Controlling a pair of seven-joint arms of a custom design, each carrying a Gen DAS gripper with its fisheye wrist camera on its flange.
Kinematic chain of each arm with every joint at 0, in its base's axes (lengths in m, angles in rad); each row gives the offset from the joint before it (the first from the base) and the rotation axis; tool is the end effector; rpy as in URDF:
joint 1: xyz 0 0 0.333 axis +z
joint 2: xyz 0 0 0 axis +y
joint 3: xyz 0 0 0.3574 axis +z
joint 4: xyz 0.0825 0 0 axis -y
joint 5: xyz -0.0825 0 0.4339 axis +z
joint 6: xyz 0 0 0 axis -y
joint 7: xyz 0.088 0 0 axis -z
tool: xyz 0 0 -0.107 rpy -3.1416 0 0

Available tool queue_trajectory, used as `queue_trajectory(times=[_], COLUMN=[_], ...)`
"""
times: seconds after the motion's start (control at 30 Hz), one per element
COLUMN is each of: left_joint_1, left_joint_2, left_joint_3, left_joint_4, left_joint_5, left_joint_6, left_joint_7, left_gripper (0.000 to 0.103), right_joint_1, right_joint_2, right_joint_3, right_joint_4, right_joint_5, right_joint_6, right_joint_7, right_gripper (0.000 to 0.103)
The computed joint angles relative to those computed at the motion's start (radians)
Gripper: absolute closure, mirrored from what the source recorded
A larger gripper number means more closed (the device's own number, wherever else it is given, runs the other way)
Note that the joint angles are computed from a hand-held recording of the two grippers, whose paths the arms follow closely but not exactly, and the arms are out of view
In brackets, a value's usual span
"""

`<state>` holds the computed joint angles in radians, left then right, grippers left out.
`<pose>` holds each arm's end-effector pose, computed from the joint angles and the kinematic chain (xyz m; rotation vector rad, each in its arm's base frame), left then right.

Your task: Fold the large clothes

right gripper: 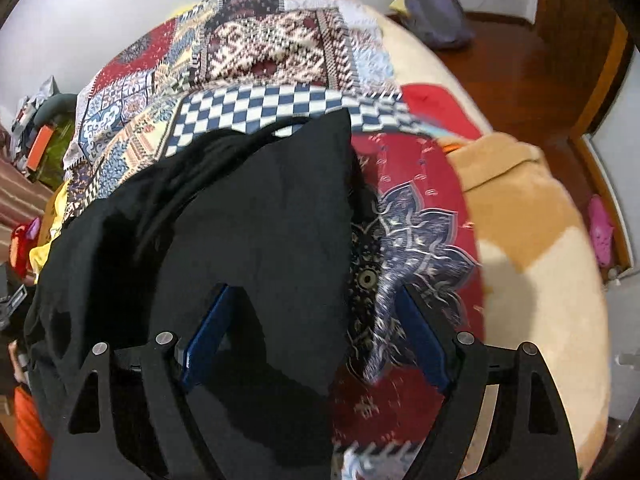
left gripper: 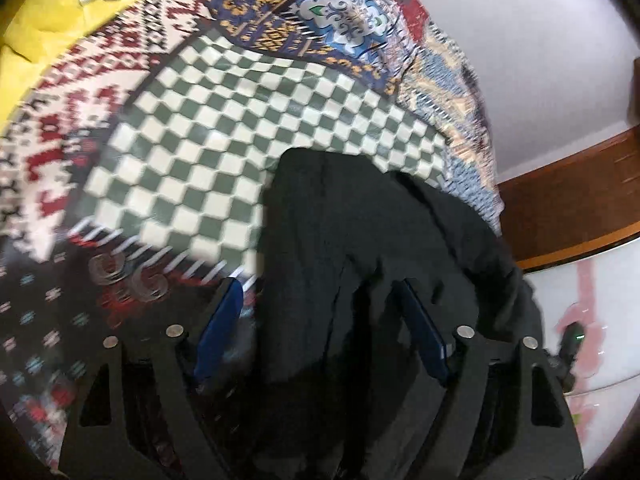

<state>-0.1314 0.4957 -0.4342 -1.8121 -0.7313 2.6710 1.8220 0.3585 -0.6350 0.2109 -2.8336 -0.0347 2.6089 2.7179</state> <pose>0.6480 -0.3475 0.3283 1.7772 -2.0125 0.9048 0.3211 0.2003 0.4138 -1.3150 2.3944 -0.1733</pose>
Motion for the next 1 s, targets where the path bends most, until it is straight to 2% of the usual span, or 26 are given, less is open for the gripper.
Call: queue_trajectory(times=[0.07,0.13,0.17,0.2,0.23,0.3,0.37,0.47,0.6,0.63,0.73,0.9,1.0], left_joint_1=[0.008,-0.002,-0.018,-0.020,-0.021,-0.049,-0.100,-0.134,-0.168,-0.189,-0.232,-0.242,-0.240], left_joint_2=[0.017,0.029,0.029,0.029,0.025,-0.010,-0.038,-0.079,-0.108,-0.108,-0.083,-0.017,0.008], left_joint_3=[-0.018,-0.017,-0.004,-0.003,-0.005,0.016,0.061,0.092,0.124,0.147,0.198,0.218,0.222], left_joint_4=[0.013,0.026,0.029,0.030,0.026,0.005,0.000,-0.011,0.008,0.021,0.074,0.157,0.180], left_joint_5=[-0.021,-0.014,0.011,0.020,0.025,0.079,0.181,0.294,0.424,0.474,0.598,0.703,0.743], left_joint_6=[0.000,0.002,0.003,0.003,0.009,0.039,0.063,0.100,0.141,0.147,0.138,0.094,0.064], left_joint_7=[0.026,0.027,0.012,0.011,0.013,-0.002,-0.050,-0.103,-0.169,-0.202,-0.299,-0.387,-0.414], left_gripper=[0.034,0.045,0.049,0.057,0.066,0.076,0.082,0.084,0.085,0.085,0.085,0.084,0.082], right_joint_1=[-0.004,-0.002,0.013,0.022,0.006,-0.024,-0.053,-0.090,-0.112,-0.122,-0.168,-0.212,-0.201], right_joint_2=[0.004,0.009,0.016,0.029,0.036,0.045,0.050,0.026,0.025,0.037,0.087,0.172,0.194], right_joint_3=[-0.004,-0.014,-0.034,-0.048,-0.028,0.013,0.048,0.092,0.083,0.083,0.106,0.125,0.112], right_joint_4=[-0.016,-0.037,-0.050,-0.053,-0.042,-0.002,0.035,0.088,0.133,0.144,0.193,0.243,0.254], right_joint_5=[0.000,0.012,0.030,0.045,0.043,0.006,-0.049,-0.141,-0.203,-0.216,-0.278,-0.366,-0.402], right_joint_6=[0.048,0.123,0.176,0.212,0.197,0.141,0.105,0.051,0.068,0.079,0.085,0.074,0.046], right_joint_7=[-0.001,0.001,-0.016,-0.028,-0.015,-0.008,-0.006,0.008,0.000,0.000,0.012,0.075,0.097], right_gripper=[0.023,0.035,0.052,0.069,0.075,0.094,0.095,0.096,0.097,0.097,0.097,0.097,0.096])
